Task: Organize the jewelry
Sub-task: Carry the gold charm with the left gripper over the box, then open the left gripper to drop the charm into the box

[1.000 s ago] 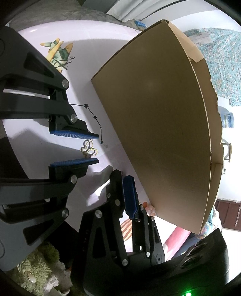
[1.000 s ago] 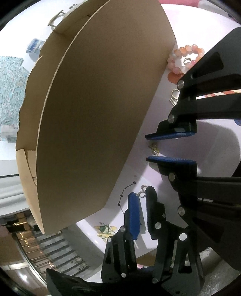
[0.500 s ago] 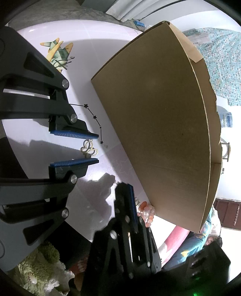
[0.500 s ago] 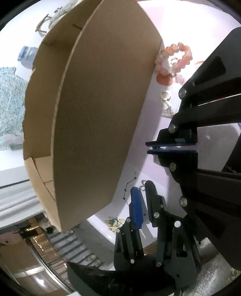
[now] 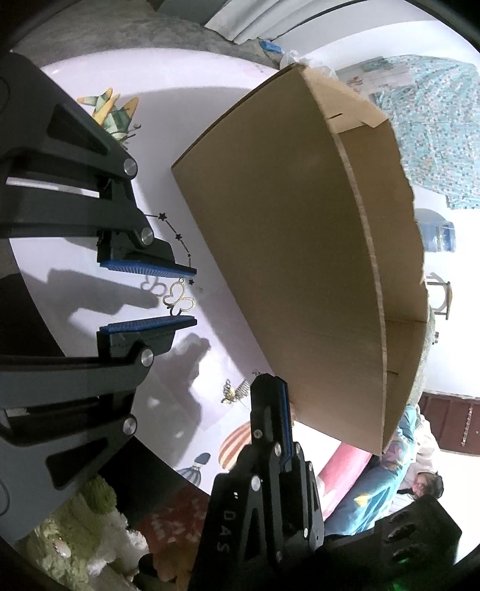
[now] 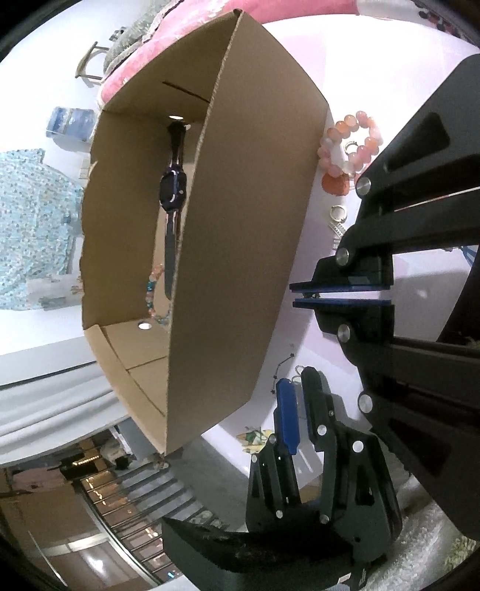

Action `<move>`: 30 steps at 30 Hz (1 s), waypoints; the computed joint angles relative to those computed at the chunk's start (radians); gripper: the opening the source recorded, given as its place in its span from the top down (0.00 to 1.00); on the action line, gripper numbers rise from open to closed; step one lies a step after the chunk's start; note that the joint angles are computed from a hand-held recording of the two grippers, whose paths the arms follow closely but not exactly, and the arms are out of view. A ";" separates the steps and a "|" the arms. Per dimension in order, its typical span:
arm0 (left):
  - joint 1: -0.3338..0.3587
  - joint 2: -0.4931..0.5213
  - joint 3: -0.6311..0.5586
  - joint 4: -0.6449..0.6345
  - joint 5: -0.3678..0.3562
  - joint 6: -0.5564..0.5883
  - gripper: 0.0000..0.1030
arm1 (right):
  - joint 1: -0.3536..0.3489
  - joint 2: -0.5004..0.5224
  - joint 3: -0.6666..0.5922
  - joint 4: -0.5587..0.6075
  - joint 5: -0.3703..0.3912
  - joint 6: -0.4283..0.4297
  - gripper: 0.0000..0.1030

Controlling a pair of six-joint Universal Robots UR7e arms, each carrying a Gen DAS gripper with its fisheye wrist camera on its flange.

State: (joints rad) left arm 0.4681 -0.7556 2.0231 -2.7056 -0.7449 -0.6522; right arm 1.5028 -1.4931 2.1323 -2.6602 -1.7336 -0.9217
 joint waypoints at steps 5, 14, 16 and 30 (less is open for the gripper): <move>-0.019 -0.013 0.003 -0.023 0.013 0.027 0.81 | 0.009 -0.014 -0.002 -0.003 0.012 -0.002 0.97; -0.050 -0.054 -0.012 -0.120 0.002 0.133 0.81 | 0.034 -0.089 -0.019 0.040 0.130 -0.020 0.97; -0.053 -0.061 -0.021 -0.150 0.000 0.164 0.81 | 0.040 -0.099 -0.034 0.054 0.162 -0.021 0.97; -0.010 -0.045 -0.144 -0.219 0.034 0.319 0.81 | 0.052 0.014 -0.270 0.182 0.270 0.068 0.97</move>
State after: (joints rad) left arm 0.4582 -0.8010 1.8792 -2.9247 -0.7113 -0.3329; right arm 1.5553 -1.4788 1.8623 -2.4785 -1.4634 -0.8534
